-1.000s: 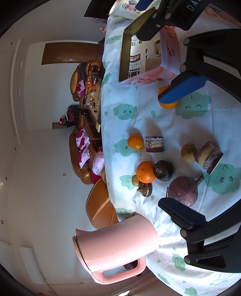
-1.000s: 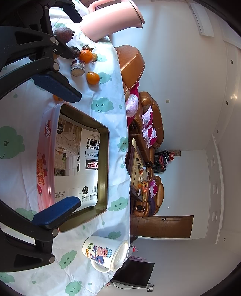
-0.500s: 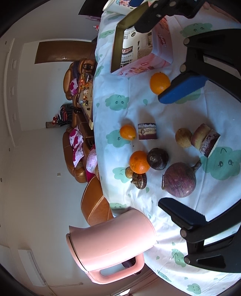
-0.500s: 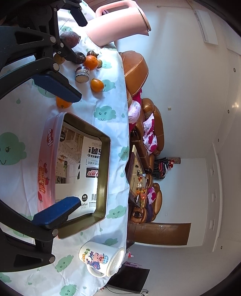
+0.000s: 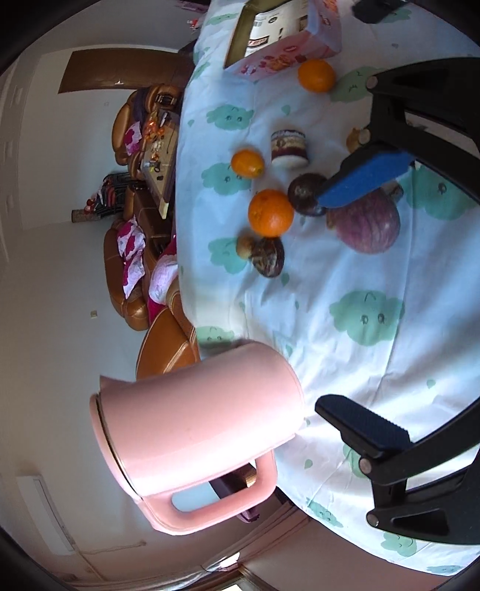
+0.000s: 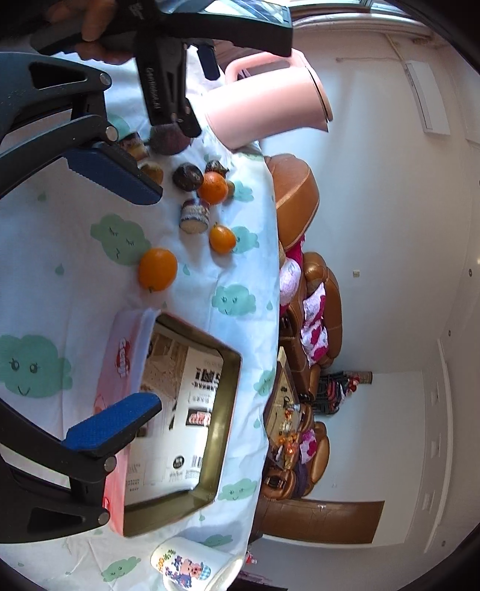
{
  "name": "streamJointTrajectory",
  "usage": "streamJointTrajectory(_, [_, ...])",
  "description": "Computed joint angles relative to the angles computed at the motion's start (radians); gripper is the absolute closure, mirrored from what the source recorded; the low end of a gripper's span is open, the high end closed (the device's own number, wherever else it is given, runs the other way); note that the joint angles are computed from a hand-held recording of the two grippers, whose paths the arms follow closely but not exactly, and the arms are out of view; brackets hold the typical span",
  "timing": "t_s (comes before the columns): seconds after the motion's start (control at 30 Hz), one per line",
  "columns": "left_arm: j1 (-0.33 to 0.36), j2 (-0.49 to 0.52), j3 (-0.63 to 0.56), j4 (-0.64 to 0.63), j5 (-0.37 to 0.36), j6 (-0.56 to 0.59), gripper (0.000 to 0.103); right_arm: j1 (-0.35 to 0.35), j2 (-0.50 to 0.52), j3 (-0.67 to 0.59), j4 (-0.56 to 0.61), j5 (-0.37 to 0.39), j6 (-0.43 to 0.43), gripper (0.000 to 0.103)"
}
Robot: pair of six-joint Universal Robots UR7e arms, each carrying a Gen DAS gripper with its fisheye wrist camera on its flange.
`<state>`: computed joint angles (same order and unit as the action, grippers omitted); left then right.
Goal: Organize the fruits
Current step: 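Grasp the purple beet with the left tool while the right tool grasps a cake slice, then carry the beet with the left tool into the tin tray while the right tool drops the cake slice there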
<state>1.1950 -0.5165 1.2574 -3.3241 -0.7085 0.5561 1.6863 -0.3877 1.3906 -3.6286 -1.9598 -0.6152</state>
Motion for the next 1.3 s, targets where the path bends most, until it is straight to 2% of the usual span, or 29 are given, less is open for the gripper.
streamJointTrajectory(0.1, [0.017,-0.029,0.002,0.023,-0.015,-0.050,0.000,0.008,0.001,-0.005,0.109,0.038,0.010,0.004])
streamJointTrajectory(0.2, [0.024,-0.029,-0.011,0.016,-0.006,-0.040,0.000,0.017,0.009,-0.030,0.241,0.082,0.028,0.016])
streamJointTrajectory(0.27, [0.028,-0.023,-0.023,0.005,0.000,-0.018,0.000,0.024,0.030,-0.073,0.334,0.072,0.048,0.019])
streamJointTrajectory(0.37, [0.034,-0.028,-0.026,0.049,-0.008,-0.040,0.003,0.033,0.070,-0.149,0.444,0.048,0.043,0.034])
streamJointTrajectory(0.4, [0.038,-0.038,-0.021,0.086,-0.026,-0.066,0.005,0.035,0.085,-0.176,0.469,0.038,0.045,0.042])
streamJointTrajectory(0.57, [0.049,-0.105,0.029,0.287,-0.173,-0.203,0.006,0.037,0.113,-0.255,0.619,0.001,0.093,0.049])
streamJointTrajectory(0.67, [0.047,-0.107,0.037,0.330,-0.223,-0.214,0.006,0.037,0.106,-0.243,0.614,0.003,0.083,0.060])
streamJointTrajectory(0.83, [0.028,-0.063,0.032,0.294,-0.183,-0.133,0.006,0.033,0.080,-0.196,0.593,0.004,0.071,0.061])
streamJointTrajectory(0.93, [0.029,-0.043,0.005,0.332,-0.178,-0.143,0.008,0.020,0.037,-0.126,0.534,0.031,0.084,0.061])
streamJointTrajectory(1.0, [0.032,-0.029,-0.018,0.367,-0.173,-0.157,0.022,0.010,0.008,-0.078,0.464,0.048,0.080,0.061])
streamJointTrajectory(1.03, [0.036,-0.022,-0.029,0.383,-0.180,-0.163,0.024,0.006,-0.003,-0.059,0.425,0.052,0.071,0.061])
streamJointTrajectory(1.1, [0.044,-0.021,-0.034,0.405,-0.228,-0.174,0.037,0.002,-0.018,-0.036,0.361,0.064,0.059,0.061])
streamJointTrajectory(1.17, [0.041,-0.013,-0.028,0.394,-0.236,-0.150,0.047,-0.004,-0.031,-0.023,0.320,0.081,0.066,0.061])
streamJointTrajectory(1.2, [0.035,-0.007,-0.025,0.388,-0.218,-0.128,0.050,-0.007,-0.034,-0.020,0.300,0.087,0.069,0.061])
streamJointTrajectory(1.3, [0.026,0.006,-0.030,0.366,-0.182,-0.096,0.050,-0.010,-0.035,-0.022,0.261,0.078,0.069,0.061])
